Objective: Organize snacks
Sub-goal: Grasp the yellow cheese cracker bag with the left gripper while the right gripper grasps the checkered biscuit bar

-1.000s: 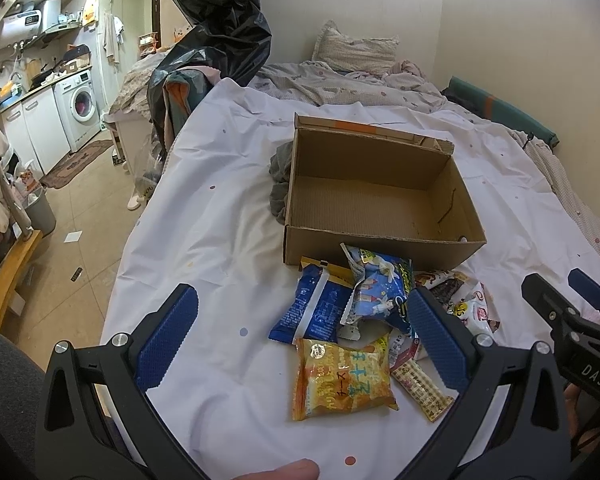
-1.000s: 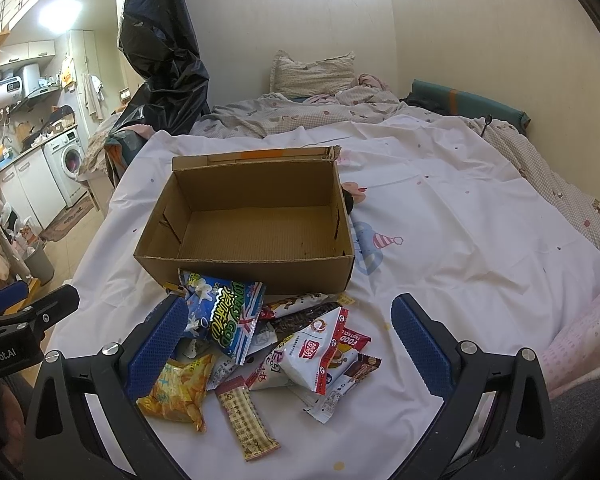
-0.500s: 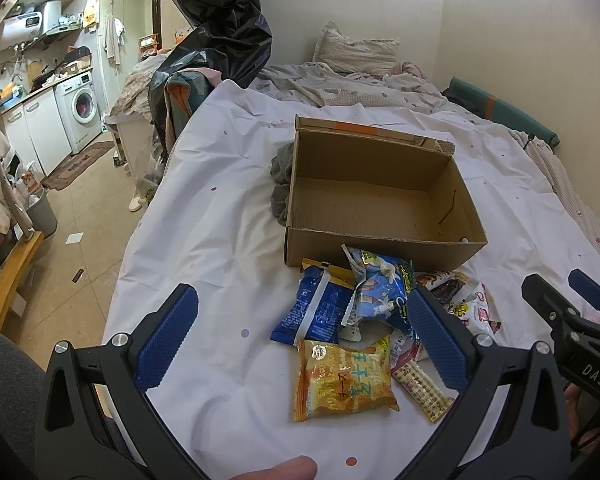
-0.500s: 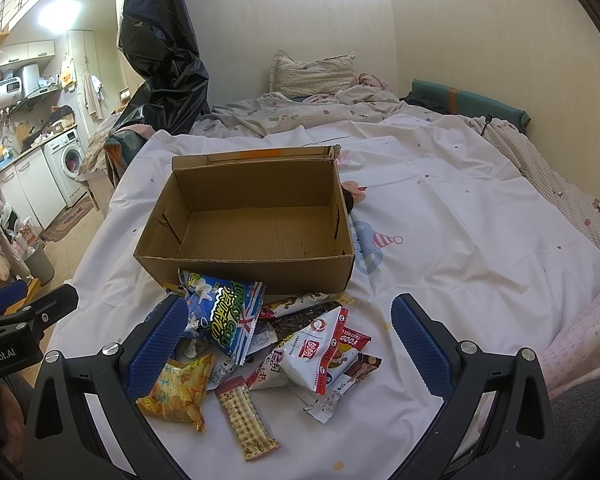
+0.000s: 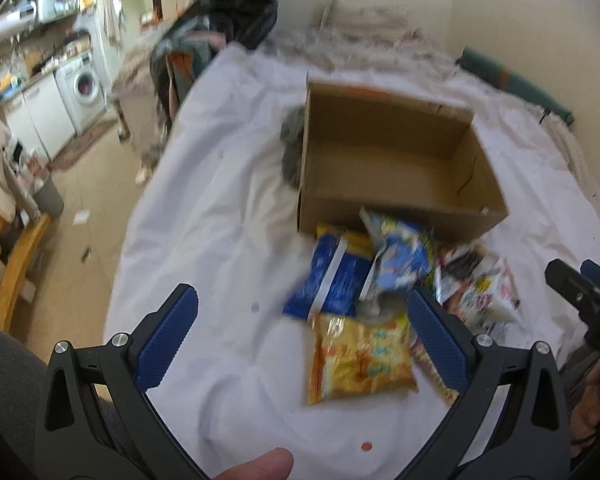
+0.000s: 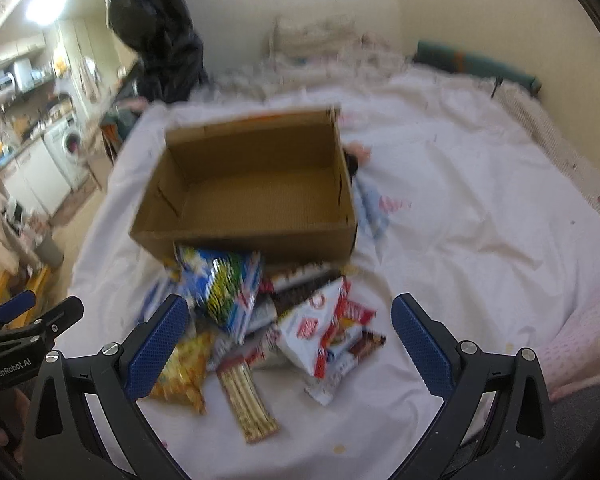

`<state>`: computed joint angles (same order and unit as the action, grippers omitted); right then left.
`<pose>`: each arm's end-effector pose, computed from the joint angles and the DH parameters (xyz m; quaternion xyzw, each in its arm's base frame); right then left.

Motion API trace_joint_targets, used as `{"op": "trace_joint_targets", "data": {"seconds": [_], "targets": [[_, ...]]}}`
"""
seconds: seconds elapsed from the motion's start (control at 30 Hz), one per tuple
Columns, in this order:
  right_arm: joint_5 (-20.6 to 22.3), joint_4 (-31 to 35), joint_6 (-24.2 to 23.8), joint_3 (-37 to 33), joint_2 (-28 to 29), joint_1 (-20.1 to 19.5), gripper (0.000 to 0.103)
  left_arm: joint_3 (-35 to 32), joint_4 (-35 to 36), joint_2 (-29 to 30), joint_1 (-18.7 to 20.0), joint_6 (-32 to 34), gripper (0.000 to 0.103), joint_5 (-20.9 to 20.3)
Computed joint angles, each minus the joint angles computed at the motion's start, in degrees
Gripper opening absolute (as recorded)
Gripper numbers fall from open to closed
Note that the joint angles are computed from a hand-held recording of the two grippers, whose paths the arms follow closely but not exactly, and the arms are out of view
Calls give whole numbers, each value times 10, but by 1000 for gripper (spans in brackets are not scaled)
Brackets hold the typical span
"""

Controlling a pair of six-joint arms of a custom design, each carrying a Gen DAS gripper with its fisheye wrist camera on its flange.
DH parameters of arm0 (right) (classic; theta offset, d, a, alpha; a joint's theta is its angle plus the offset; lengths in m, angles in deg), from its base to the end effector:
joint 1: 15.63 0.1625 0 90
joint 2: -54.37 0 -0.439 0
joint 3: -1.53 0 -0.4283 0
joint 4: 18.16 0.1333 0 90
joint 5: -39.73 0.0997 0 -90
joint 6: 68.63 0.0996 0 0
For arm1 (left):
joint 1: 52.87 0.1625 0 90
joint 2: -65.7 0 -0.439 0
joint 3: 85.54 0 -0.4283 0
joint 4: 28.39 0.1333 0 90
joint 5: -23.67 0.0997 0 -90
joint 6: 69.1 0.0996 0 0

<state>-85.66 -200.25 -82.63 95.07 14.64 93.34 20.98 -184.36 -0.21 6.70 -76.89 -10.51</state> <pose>0.3053 -0.6554 0.0955 0.1598 -0.8913 0.3245 0.2733 -0.1272 -0.6425 0.2766 0.0685 0.8655 -0.3328 0.3680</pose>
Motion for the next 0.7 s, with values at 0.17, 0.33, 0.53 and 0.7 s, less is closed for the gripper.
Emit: {"op": "trace_joint_targets", "data": {"seconds": [0.17, 0.33, 0.53, 0.7], "targets": [[18, 120, 46, -23, -7, -20, 103, -23, 99, 2, 18, -75, 103, -15], [28, 150, 81, -15, -14, -37, 103, -38, 146, 9, 25, -105, 103, -29], [19, 177, 127, -11, -17, -47, 103, -72, 235, 26, 42, -160, 103, -68], [9, 176, 135, -15, -14, -47, 103, -91, 269, 45, 52, -187, 103, -100]]}}
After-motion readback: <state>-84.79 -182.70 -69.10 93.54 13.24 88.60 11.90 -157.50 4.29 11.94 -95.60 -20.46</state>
